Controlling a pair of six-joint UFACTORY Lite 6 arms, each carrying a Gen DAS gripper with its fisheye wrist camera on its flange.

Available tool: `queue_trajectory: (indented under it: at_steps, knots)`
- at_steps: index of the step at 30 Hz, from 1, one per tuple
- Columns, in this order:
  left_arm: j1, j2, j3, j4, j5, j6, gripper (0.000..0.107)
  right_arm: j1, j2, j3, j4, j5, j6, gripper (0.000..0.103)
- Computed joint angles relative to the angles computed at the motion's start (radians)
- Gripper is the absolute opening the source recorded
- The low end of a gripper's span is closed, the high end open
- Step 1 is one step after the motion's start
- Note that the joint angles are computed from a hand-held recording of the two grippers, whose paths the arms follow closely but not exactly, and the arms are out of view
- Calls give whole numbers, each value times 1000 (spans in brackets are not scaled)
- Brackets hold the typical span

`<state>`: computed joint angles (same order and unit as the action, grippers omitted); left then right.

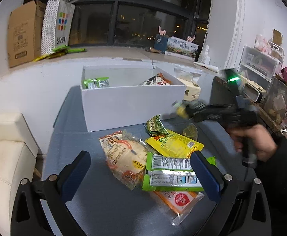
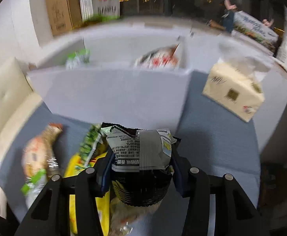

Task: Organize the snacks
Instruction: 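Grasp the dark foil bag with the right tool while the left tool grasps the green pea snack bag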

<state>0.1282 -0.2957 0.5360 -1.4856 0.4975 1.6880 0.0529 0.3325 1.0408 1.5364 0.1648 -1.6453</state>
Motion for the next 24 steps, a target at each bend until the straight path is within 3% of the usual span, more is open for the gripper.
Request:
queue_trajectory:
  at_steps: [4, 7, 11, 16, 21, 23, 24]
  knots:
    - [-111, 173, 153, 9, -24, -98, 103, -114, -296, -239, 261, 108, -236, 54]
    - [-244, 295, 282, 74, -149, -228, 103, -184, -555, -392, 206, 169, -173, 54]
    - [-394, 525, 523, 440, -286, -647, 103, -262, -812, -505, 40, 211, 36, 54]
    - [-485, 792, 776, 946, -334, -1170, 103, -391, -1096, -645, -167, 316, 265, 54]
    - [-523, 1040, 1072, 1449, -185, -1690, 98, -526, -1121, -653, -185, 430, 249, 54]
    - [-529, 1092, 1138, 1549, -154, -1796, 97, -552, -1124, -659, -186, 456, 239, 54]
    - [-528, 1120, 1178, 1570, -131, -1819, 88, -574, -1131, -665, -190, 479, 239, 54]
